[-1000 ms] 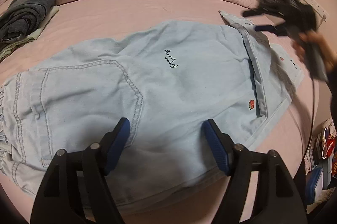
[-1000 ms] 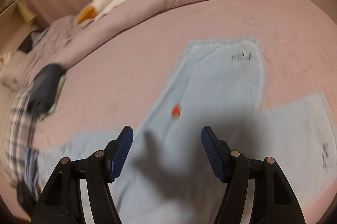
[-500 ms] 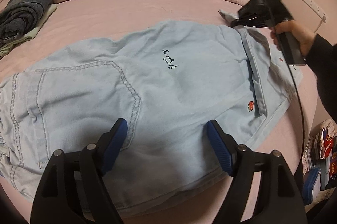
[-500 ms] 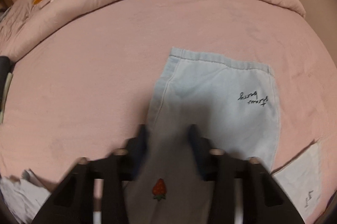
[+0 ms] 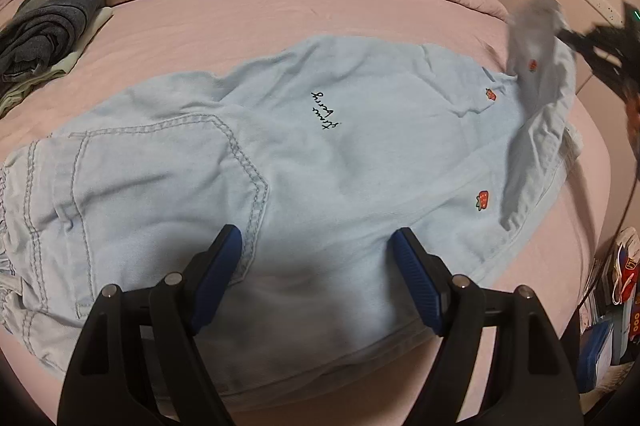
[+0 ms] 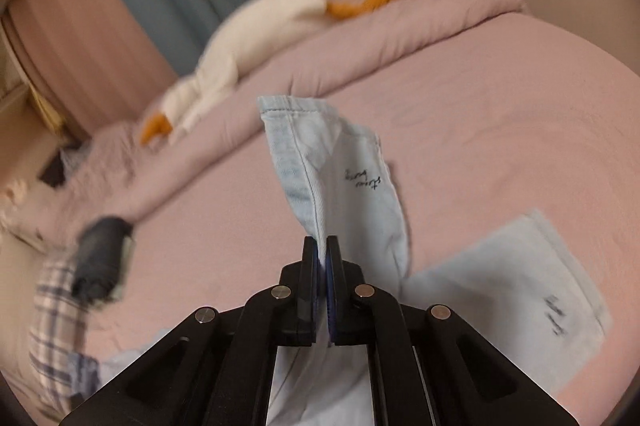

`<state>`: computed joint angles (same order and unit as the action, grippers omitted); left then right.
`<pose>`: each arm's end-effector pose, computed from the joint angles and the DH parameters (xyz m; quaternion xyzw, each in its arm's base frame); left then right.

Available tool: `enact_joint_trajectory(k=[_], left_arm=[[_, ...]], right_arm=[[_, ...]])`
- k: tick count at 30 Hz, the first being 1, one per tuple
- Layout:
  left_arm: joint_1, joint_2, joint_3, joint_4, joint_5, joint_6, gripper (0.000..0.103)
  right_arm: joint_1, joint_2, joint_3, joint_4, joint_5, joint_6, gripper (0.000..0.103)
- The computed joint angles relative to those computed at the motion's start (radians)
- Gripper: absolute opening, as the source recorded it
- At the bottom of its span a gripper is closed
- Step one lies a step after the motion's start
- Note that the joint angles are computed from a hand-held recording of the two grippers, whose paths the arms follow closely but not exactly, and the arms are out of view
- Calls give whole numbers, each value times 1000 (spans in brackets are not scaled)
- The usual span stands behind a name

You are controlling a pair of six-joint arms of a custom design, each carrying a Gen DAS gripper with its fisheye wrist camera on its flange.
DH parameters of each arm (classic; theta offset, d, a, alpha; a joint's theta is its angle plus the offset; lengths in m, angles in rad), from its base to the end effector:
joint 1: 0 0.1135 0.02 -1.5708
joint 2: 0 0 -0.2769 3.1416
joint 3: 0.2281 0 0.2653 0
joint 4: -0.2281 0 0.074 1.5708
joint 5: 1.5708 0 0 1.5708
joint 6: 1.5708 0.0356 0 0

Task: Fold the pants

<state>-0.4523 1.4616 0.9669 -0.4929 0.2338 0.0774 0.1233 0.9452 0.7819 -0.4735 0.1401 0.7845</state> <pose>0.2712 -0.1410 0.2282 0.2814 0.9093 -0.1630 0.2597 0.2094 0.0209 0.2902 0.3190 0.8323 0.1408 0.4310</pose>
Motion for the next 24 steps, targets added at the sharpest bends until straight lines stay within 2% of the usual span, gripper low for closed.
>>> enact_joint_trajectory(k=[4,5,7,13,19,24], left_arm=[[-8,1,5,-9,-14,4,78],[-9,-1,4,-12,-16,9,78],[-9,0,8,-21,-21,21,78],[-24,11,30,-52,-58,23,78],[-44,0,33,-76,-101,31,78],[-37,-20,23,-88,-97,34,76]], right_arm=[[-45,-214,-132,-48,-4,70,5],[-87,-215,-156,-20,-35,69,5],[-110,-315,-216,-66,-48,114,5],[-295,-525,-428,-85,-231,220,5],[-510,-675,-592,-7,-502,329,7],[-552,-684,-576,-10,-535,325,18]])
